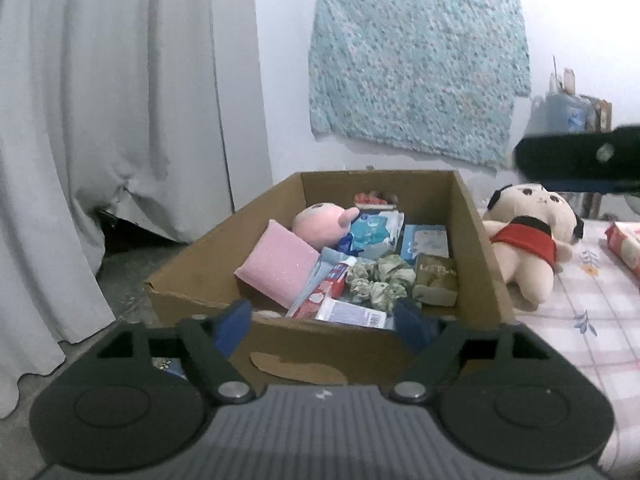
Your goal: Organize soft objects
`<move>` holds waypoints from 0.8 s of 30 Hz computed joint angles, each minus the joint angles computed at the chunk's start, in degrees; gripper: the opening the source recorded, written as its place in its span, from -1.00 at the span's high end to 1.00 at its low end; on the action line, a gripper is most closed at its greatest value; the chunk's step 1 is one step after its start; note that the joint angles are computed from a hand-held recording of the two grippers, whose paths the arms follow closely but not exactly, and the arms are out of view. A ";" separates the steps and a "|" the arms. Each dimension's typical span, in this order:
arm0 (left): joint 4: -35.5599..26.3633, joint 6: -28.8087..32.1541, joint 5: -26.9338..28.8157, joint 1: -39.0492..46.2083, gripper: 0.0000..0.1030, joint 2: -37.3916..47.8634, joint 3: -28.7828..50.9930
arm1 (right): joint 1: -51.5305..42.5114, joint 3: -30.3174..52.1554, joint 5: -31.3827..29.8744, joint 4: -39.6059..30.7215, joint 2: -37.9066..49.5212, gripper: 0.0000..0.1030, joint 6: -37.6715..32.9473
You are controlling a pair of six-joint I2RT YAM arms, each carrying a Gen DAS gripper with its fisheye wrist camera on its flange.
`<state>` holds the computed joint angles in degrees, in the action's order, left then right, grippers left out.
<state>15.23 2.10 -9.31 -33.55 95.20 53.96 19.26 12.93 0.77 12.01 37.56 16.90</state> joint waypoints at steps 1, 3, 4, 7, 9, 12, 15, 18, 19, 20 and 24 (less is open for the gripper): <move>-0.36 -0.04 -1.36 -0.76 -0.64 0.36 0.28 | 1.14 0.92 2.35 -2.35 -0.17 -0.64 -2.35; 0.13 -0.97 -3.64 -1.53 -0.64 0.03 0.03 | 2.45 -0.09 7.18 -3.01 -1.09 -0.66 -5.08; 0.88 -1.58 -5.06 -1.96 -0.64 -0.38 -0.59 | 1.84 -0.67 7.39 -2.52 -0.40 -0.66 -5.38; 3.25 -1.11 -5.77 -2.33 -0.67 -1.44 -2.43 | -1.58 -2.50 4.79 2.93 4.34 -0.66 -2.56; 5.89 0.16 -8.22 -3.14 -0.69 -1.73 -3.83 | -2.38 -3.60 3.57 7.98 8.60 -0.66 -0.93; 7.65 1.62 -10.32 -3.95 -0.81 -2.03 -4.81 | 0.81 -3.61 6.75 11.65 13.63 -0.65 -0.96; 8.17 1.12 -10.56 -3.62 -0.82 -2.89 -5.64 | 3.99 -2.67 8.83 14.76 18.31 -0.66 -1.98; 6.11 -0.12 -9.95 -2.76 -0.93 -2.46 -4.53 | 6.13 -1.16 10.10 15.10 21.48 -0.66 -3.12; 5.73 -0.41 -10.65 -2.84 -0.93 -2.35 -4.28 | 6.37 -0.47 10.41 16.05 23.52 -0.66 -3.67; 5.80 -0.46 -10.89 -2.83 -0.93 -2.33 -4.33 | 6.90 -0.21 11.00 15.74 23.98 -0.66 -3.91; 6.38 0.02 -11.11 -2.94 -0.94 -2.21 -4.56 | 6.91 -0.31 11.03 15.49 24.30 -0.67 -3.41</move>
